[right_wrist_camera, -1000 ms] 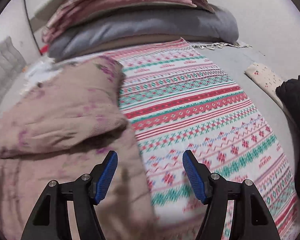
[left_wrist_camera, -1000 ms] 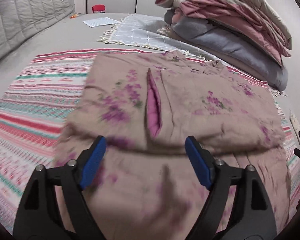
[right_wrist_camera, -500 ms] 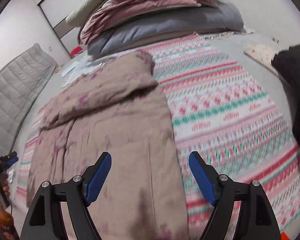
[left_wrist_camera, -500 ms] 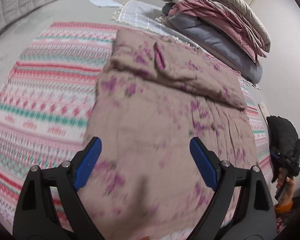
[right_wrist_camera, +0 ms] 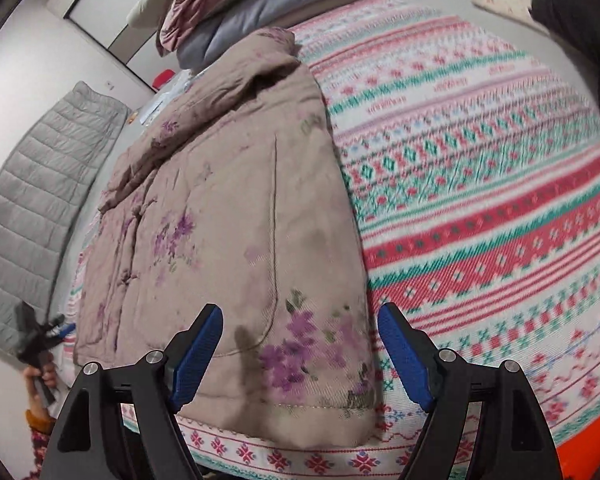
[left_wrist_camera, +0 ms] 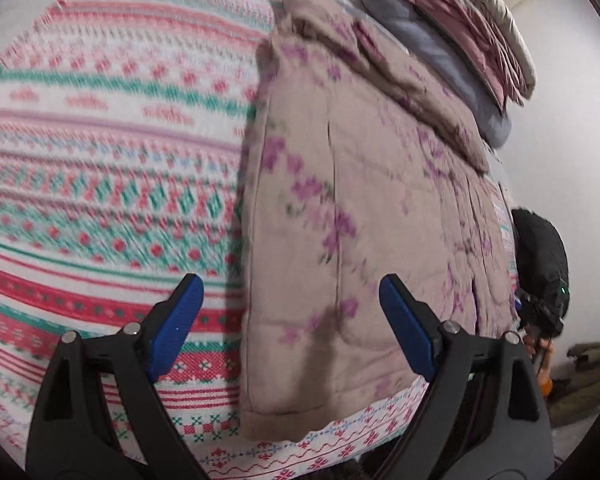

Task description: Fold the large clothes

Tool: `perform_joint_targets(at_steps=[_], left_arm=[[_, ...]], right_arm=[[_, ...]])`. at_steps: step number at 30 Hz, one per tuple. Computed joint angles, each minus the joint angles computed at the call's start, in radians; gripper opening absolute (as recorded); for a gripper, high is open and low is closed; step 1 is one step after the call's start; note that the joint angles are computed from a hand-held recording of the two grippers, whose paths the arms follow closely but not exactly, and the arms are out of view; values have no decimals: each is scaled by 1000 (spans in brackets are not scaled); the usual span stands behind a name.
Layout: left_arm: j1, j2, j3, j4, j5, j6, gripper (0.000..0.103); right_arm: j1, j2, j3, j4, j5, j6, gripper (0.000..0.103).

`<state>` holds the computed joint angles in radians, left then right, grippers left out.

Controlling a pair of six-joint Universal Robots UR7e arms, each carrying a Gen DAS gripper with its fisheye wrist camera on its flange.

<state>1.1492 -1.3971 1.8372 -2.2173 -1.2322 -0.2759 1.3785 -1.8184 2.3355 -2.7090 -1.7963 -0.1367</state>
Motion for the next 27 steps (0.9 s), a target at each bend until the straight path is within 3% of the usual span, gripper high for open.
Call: perform_joint_targets(at_steps=[4,6,8,9,10,11,13,16,18,23,27], left_arm=[[19,9,12,1,-53,18,89],[35,11,10,-3,-125,21,89],[51,20,7,6,-212,16,71],[48,17,17,-3,-213,13,69],[39,15,29,-19,-200,13,52],[32,14,37,-26,-195,7,32],[29,0,72,-96,-221,-32,24],[-17,-46,139,-244,-222,-17,21],[-72,-90,182,-341,-206,14,20],[-168,-155,219,-457,-202,33,16],[-222,-229,232,-476,-214,57,15]], right_arm=[[-54,10,18,-16,113,-5,81],[-70,19,23,-24,153,-8,80],[-91,22,21,-8,218,-5,65],[-100,22,17,10,249,-3,47],[-103,25,14,21,265,-1,31],[-104,29,14,23,285,1,30],[-94,30,27,-7,328,-3,25],[-92,-3,59,-69,451,-23,21],[-66,-28,73,-112,487,-36,20],[49,-71,69,-175,477,-40,18],[112,-123,72,-173,504,-51,18]])
